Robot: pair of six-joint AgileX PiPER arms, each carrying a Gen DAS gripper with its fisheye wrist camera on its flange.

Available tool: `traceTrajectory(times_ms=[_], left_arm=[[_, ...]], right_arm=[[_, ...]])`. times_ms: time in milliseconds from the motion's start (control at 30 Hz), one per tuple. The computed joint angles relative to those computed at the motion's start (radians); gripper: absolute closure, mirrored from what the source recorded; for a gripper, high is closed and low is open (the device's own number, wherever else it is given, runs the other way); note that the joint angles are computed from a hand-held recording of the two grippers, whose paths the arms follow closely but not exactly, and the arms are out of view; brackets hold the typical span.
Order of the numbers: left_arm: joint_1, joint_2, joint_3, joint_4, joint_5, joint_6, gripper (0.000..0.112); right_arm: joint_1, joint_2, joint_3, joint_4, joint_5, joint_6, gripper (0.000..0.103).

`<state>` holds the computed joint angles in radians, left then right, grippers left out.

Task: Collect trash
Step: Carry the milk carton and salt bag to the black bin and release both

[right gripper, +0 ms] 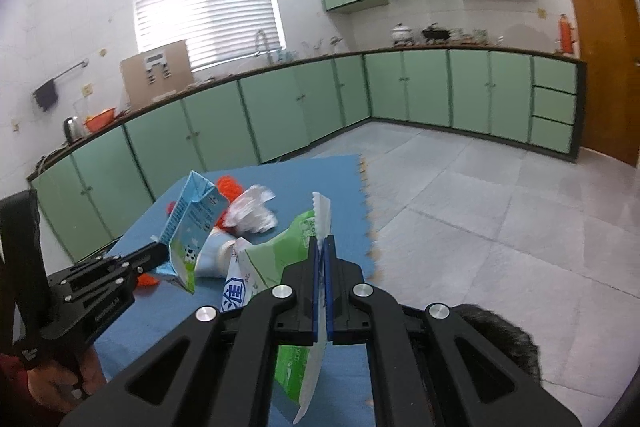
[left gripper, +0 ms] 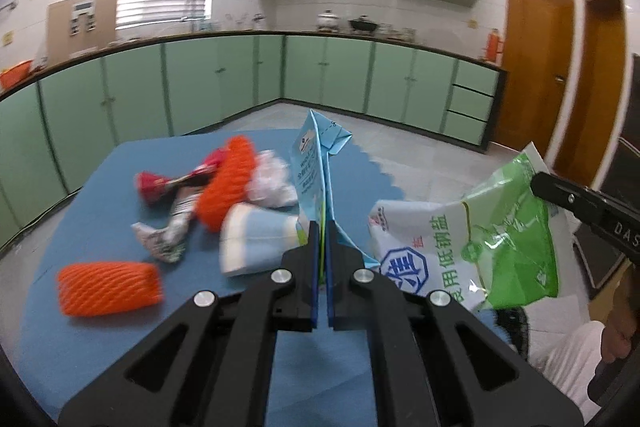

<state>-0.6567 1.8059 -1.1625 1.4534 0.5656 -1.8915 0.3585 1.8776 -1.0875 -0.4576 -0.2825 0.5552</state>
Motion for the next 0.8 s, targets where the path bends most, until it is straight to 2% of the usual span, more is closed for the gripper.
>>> traceTrajectory(times_ms=[233, 367, 600, 800], left_arm=[[-0.059, 0.143, -0.196, -0.003, -0.086, 0.070, 0.111], [-0.076, 0.224, -0.311, -0.056, -0.143, 0.155, 0.111], [-0.099, 0.414, -0.578, -0.356, -0.213, 0.493, 0.111], [-0.115, 0.575, -0.808, -0.677, -0.194, 0.832, 0.111]], right_arm=[[-0.103, -0.100, 0.113, 0.263, -0.016, -0.250, 0.101], [-0.181, -0.129, 0.175, 0.354, -0.033, -0.325, 0.101], [-0.303, -0.113, 0.231, 0.434, -0.059, -0.390, 0.101], [-0.371, -0.044, 0.231, 0.434, -0.078, -0.385, 0.101]])
